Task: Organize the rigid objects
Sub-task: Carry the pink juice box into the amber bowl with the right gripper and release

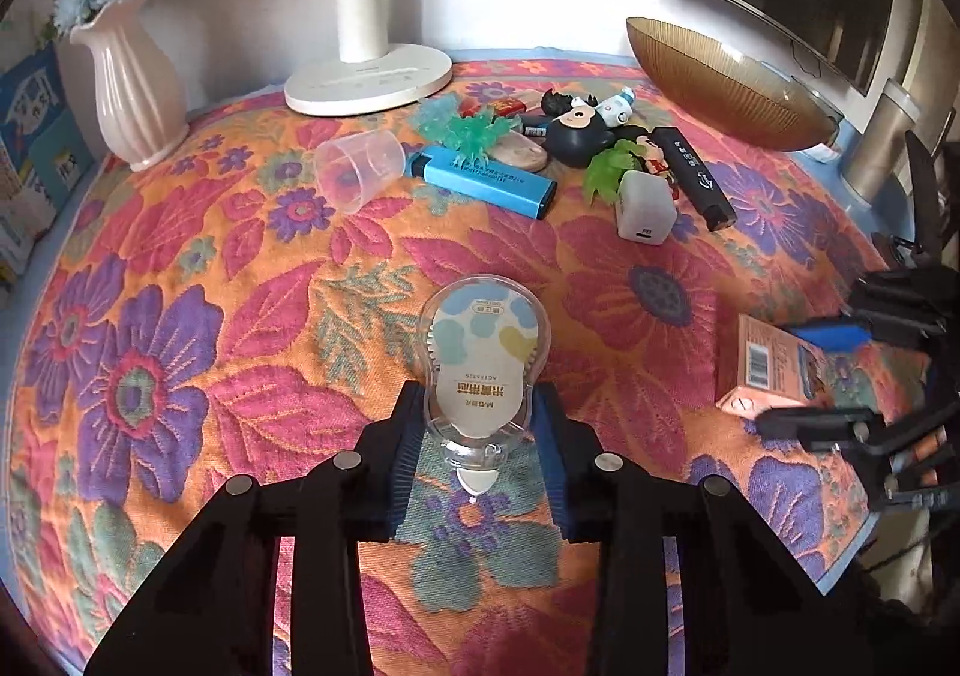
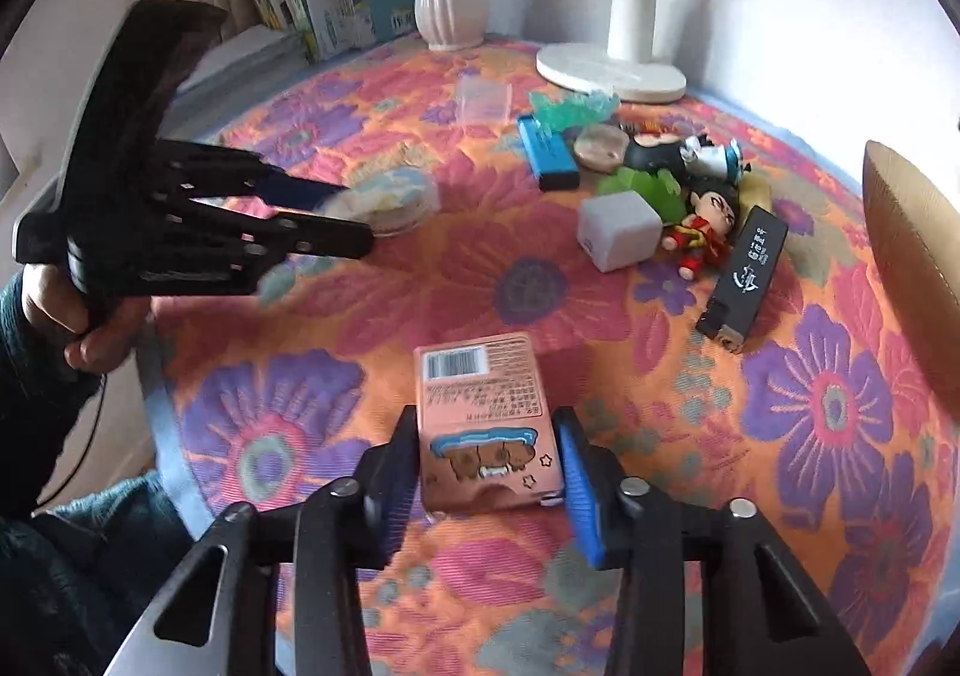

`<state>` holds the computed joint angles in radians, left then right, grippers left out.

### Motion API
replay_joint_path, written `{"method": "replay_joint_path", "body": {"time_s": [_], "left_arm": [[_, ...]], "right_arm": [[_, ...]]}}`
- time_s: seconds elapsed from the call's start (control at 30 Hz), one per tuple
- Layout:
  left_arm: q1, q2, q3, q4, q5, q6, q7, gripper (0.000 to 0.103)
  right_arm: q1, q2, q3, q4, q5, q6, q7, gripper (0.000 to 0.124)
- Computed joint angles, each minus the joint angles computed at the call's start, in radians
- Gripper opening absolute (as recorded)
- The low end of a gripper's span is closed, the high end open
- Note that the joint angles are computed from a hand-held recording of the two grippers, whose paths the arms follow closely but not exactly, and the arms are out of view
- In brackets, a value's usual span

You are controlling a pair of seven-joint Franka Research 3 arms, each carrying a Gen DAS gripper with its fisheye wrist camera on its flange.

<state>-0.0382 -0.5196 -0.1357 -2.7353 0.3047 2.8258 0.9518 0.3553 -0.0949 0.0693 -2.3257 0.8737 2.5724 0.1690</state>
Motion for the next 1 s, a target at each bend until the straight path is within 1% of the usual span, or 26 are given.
{"method": "replay_joint_path", "body": {"time_s": [0.03,0.13,0.2,0.23,0.27,0.33,0.37,0.4,0.43,0.47,0.5,0.53,0.57,0.63,0.7,0.73,0.77,0.8,0.83,0.87,0.93,1.0], "left_arm": [[-0.004,0.001,0.004,0.002,-0.003,0.008,0.003,0.032],[-0.015,0.002,0.005,0.027,-0.006,0.066,0.010,0.032],[-0.006,0.024,-0.020,0.092,0.016,0.088,0.015,0.032],[0.002,0.039,-0.035,0.123,0.029,0.093,0.011,0.032],[0.008,0.077,-0.050,0.186,0.044,0.106,0.012,0.032],[-0.003,0.147,-0.054,0.285,0.055,0.129,0.026,0.032],[-0.009,0.202,-0.059,0.355,0.060,0.143,0.033,0.032],[-0.017,0.248,-0.061,0.413,0.060,0.147,0.037,0.032],[-0.039,0.316,-0.054,0.494,0.040,0.143,0.055,0.032],[-0.068,0.361,-0.037,0.546,0.000,0.136,0.089,0.032],[-0.095,0.417,-0.025,0.609,-0.051,0.123,0.133,0.032],[-0.110,0.468,-0.024,0.668,-0.090,0.105,0.170,0.032],[-0.113,0.503,-0.029,0.707,-0.101,0.089,0.184,0.032],[-0.116,0.573,-0.042,0.789,-0.109,0.050,0.198,0.032],[-0.115,0.637,-0.052,0.862,-0.136,0.025,0.211,0.032],[-0.124,0.663,-0.044,0.891,-0.104,0.022,0.174,0.033],[-0.135,0.681,-0.031,0.912,-0.058,0.018,0.131,0.039],[-0.143,0.693,-0.023,0.928,-0.024,0.005,0.101,0.057],[-0.140,0.704,-0.027,0.943,-0.022,-0.014,0.102,0.065],[-0.138,0.696,-0.026,0.933,-0.014,-0.011,0.092,0.069],[-0.126,0.642,-0.030,0.863,-0.014,0.021,0.088,0.069],[-0.118,0.575,-0.021,0.791,0.020,0.036,0.058,0.069]], "right_arm": [[0.004,-0.020,0.007,-0.025,0.012,0.041,0.013,0.040],[0.005,-0.061,-0.004,-0.042,0.043,0.099,0.062,0.040],[-0.003,-0.086,-0.026,-0.029,0.063,0.113,0.091,0.040],[-0.017,-0.093,-0.038,-0.004,0.065,0.125,0.138,0.040],[-0.031,-0.090,-0.049,0.024,0.056,0.128,0.185,0.040],[-0.065,-0.068,-0.056,0.087,0.014,0.152,0.330,0.040],[-0.095,-0.041,-0.059,0.135,-0.037,0.158,0.458,0.040],[-0.112,-0.018,-0.061,0.169,-0.073,0.164,0.547,0.040],[-0.136,0.015,-0.061,0.210,-0.131,0.177,0.668,0.040],[-0.151,0.040,-0.059,0.238,-0.195,0.181,0.768,0.040],[-0.168,0.069,-0.062,0.270,-0.265,0.171,0.874,0.040],[-0.179,0.097,-0.067,0.304,-0.297,0.149,0.934,0.040],[-0.186,0.116,-0.069,0.329,-0.318,0.131,0.969,0.040],[-0.191,0.156,-0.071,0.373,-0.413,0.116,1.065,0.040],[-0.194,0.181,-0.071,0.400,-0.473,0.110,1.120,0.040],[-0.197,0.201,-0.069,0.423,-0.479,0.107,1.126,0.040],[-0.203,0.228,-0.062,0.456,-0.462,0.103,1.109,0.041],[-0.208,0.247,-0.061,0.479,-0.465,0.094,1.104,0.041],[-0.202,0.264,-0.071,0.502,-0.515,0.073,1.144,0.044],[-0.196,0.277,-0.086,0.522,-0.571,0.049,1.202,0.045],[-0.215,0.247,-0.068,0.487,-0.523,0.069,1.162,0.045],[-0.219,0.187,-0.057,0.415,-0.493,0.104,1.120,0.047]]}}
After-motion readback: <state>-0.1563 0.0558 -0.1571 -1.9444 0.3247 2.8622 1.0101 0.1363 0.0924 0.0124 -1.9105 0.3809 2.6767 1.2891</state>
